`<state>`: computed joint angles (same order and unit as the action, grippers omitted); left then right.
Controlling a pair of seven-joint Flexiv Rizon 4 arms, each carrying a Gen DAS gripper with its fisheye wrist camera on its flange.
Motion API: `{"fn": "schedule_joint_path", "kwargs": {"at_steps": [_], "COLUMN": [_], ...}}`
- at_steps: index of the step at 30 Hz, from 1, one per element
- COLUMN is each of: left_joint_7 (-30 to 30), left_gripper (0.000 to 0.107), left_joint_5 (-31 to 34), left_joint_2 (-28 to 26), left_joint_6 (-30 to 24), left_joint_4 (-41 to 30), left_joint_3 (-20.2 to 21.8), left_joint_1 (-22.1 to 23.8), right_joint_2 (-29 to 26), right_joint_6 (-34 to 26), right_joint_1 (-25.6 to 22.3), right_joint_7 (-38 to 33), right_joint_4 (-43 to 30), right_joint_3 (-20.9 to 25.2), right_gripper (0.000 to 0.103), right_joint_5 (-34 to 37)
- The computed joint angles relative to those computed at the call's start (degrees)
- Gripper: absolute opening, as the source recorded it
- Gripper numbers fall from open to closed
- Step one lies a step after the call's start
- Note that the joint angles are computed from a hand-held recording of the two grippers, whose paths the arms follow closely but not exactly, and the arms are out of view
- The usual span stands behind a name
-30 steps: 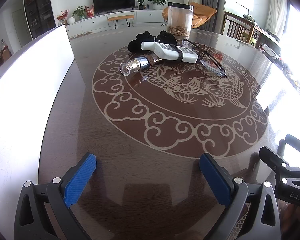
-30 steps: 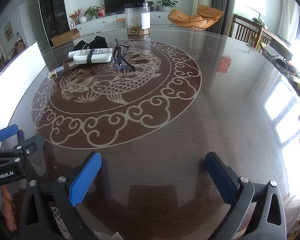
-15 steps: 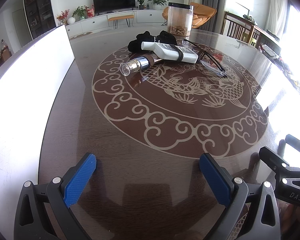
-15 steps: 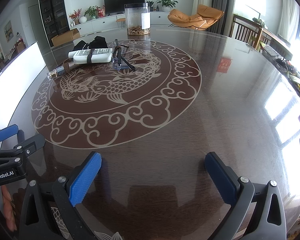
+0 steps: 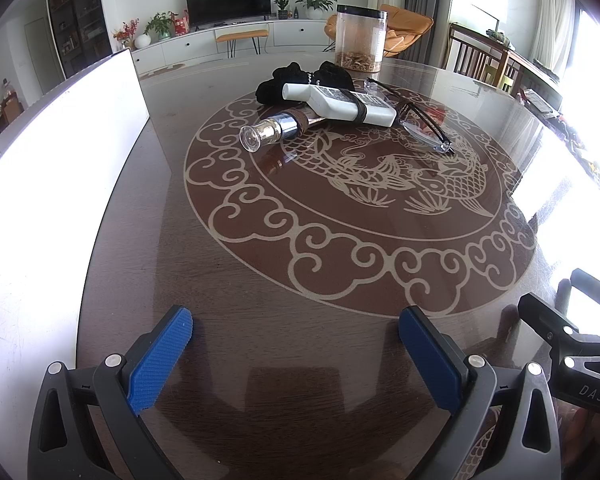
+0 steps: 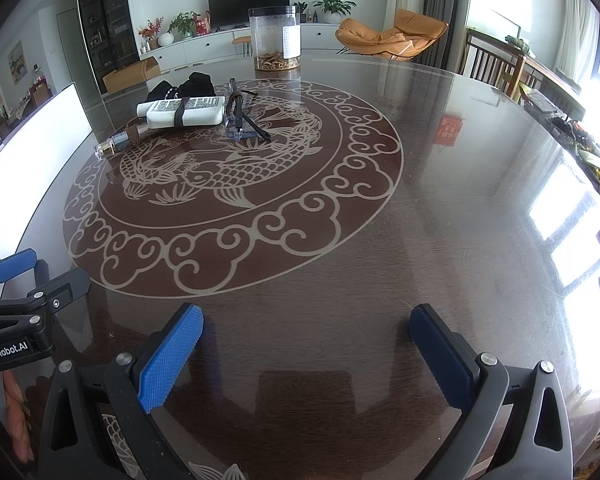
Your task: Organize objects
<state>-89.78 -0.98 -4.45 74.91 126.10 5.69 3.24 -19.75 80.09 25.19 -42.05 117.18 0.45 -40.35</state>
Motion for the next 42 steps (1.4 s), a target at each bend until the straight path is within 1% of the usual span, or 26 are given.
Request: {"fn": "schedule_joint_path", "kwargs": {"at_steps": [5, 7, 9, 11, 12, 15, 17, 18, 19, 20, 21, 23, 24, 26, 27, 28, 29, 30, 31, 32, 33, 34, 36, 37, 39, 42], "left_joint_7": [0.06, 1.01, 3.38, 7.84, 8.15, 5.7, 2.48, 2.61, 4.16, 6.18, 8.22, 11.21, 13.29, 16.42, 18.38, 18.68, 19.03, 19.29, 19.05, 17.61, 16.74, 16.14, 14.88, 13.91, 10.61, 6.83], "left_gripper": [0.103, 0.103, 0.103, 0.103, 0.103, 0.103, 0.103, 0.103, 0.103, 0.103, 0.103, 0.103, 0.103, 0.103, 0.103, 0.103, 0.1, 0.082, 0.054, 0.04, 0.029, 0.029, 0.029, 0.029, 0.028, 0.029], "left_joint_5": [-0.06, -0.85, -2.7, -8.82, -9.65, -7.74, -4.76, -5.05, -6.32, -7.04, -6.6, -2.68, -1.37, -1.36, -4.13, -5.25, -7.36, -9.02, -9.48, -9.36, -9.01, -8.2, -6.33, -6.12, -6.32, -4.41], "left_joint_2": [-0.07, 0.34, 0.93, 1.11, 1.27, -0.05, -2.58, -3.84, -5.75, -8.38, -11.09, -16.21, -18.24, -20.91, -21.53, -22.47, -23.14, -23.2, -22.97, -22.67, -22.46, -21.93, -19.83, -18.8, -15.55, -10.57], "left_joint_6": [0.04, -0.29, -2.18, -3.25, -3.33, -2.22, -3.25, -3.74, -4.84, -8.09, -13.0, -21.66, -23.25, -25.3, -24.14, -25.16, -25.61, -23.99, -21.56, -20.57, -20.75, -20.21, -16.1, -14.92, -12.33, -7.83], "left_joint_4": [0.0, 0.28, 0.16, 0.16, -0.2, -4.32, -9.82, -11.8, -14.25, -17.89, -22.12, -30.18, -32.8, -35.93, -35.76, -36.83, -37.24, -36.52, -35.53, -34.97, -34.69, -33.76, -29.27, -27.37, -21.77, -13.67], "left_joint_3": [-0.03, -0.17, -0.5, -1.34, -1.32, -0.86, -0.36, -0.56, -1.16, -1.72, -1.96, -1.43, -1.49, -1.9, -3.16, -3.22, -3.73, -4.07, -3.8, -3.03, -2.48, -1.94, -0.94, -0.67, 0.02, 1.12], "left_joint_1": [0.02, 0.1, 0.33, 0.83, 0.84, 1.05, 1.3, 1.55, 2.14, 2.76, 3.09, 2.48, 2.31, 2.48, 3.61, 3.8, 4.42, 4.77, 4.54, 3.92, 3.45, 2.85, 1.57, 1.25, 0.57, -0.68], "right_joint_2": [-0.01, -0.01, 0.08, 0.18, 0.21, 0.15, 0.15, 0.15, 0.13, 0.13, 0.13, 0.13, 0.16, -0.08, -0.23, -0.32, -0.32, -0.28, -0.26, -0.42, -0.44, -0.47, -0.46, -0.45, -0.44, -0.6], "right_joint_6": [-0.02, -0.02, 0.02, 0.09, 0.07, 0.08, 0.07, 0.07, 0.1, 0.1, 0.1, 0.1, 0.2, 0.55, 0.59, 0.52, 0.48, 0.37, 0.25, 0.3, 0.27, 0.25, 0.28, 0.3, 0.3, 0.81], "right_joint_1": [0.05, 0.06, -0.02, 0.01, -0.01, 0.04, 0.04, 0.03, 0.0, 0.01, 0.01, 0.02, -0.04, -0.12, -0.07, 0.01, 0.1, 0.19, 0.28, 0.28, 0.29, 0.33, 0.33, 0.31, 0.32, 0.35], "right_joint_7": [-0.04, -0.05, -0.18, -0.1, -0.12, -0.04, -0.03, -0.03, -0.09, -0.09, -0.09, -0.08, -0.12, -0.22, -0.26, -0.31, -0.3, -0.31, -0.27, -0.28, -0.32, -0.29, -0.28, -0.32, -0.33, -0.19], "right_joint_4": [-0.01, -0.02, 0.07, 0.23, 0.24, 0.2, 0.2, 0.2, 0.18, 0.18, 0.18, 0.18, 0.22, 0.08, -0.06, -0.18, -0.17, -0.13, -0.13, -0.25, -0.29, -0.33, -0.29, -0.27, -0.27, -0.28], "right_joint_3": [-0.04, -0.04, 0.05, -0.03, 0.0, -0.07, -0.06, -0.05, -0.01, -0.02, -0.02, -0.03, 0.04, 0.04, 0.0, -0.03, -0.13, -0.23, -0.33, -0.34, -0.33, -0.35, -0.38, -0.36, -0.37, -0.47], "right_gripper": [0.103, 0.103, 0.103, 0.103, 0.103, 0.103, 0.103, 0.103, 0.103, 0.103, 0.103, 0.103, 0.103, 0.103, 0.103, 0.103, 0.103, 0.103, 0.103, 0.103, 0.103, 0.103, 0.103, 0.103, 0.103, 0.103], "right_joint_5": [0.05, 0.06, 0.18, 0.1, 0.12, 0.03, 0.02, 0.02, 0.06, 0.07, 0.07, 0.08, 0.18, 0.37, 0.45, 0.5, 0.48, 0.38, 0.25, 0.26, 0.26, 0.25, 0.24, 0.27, 0.28, 0.33]}}
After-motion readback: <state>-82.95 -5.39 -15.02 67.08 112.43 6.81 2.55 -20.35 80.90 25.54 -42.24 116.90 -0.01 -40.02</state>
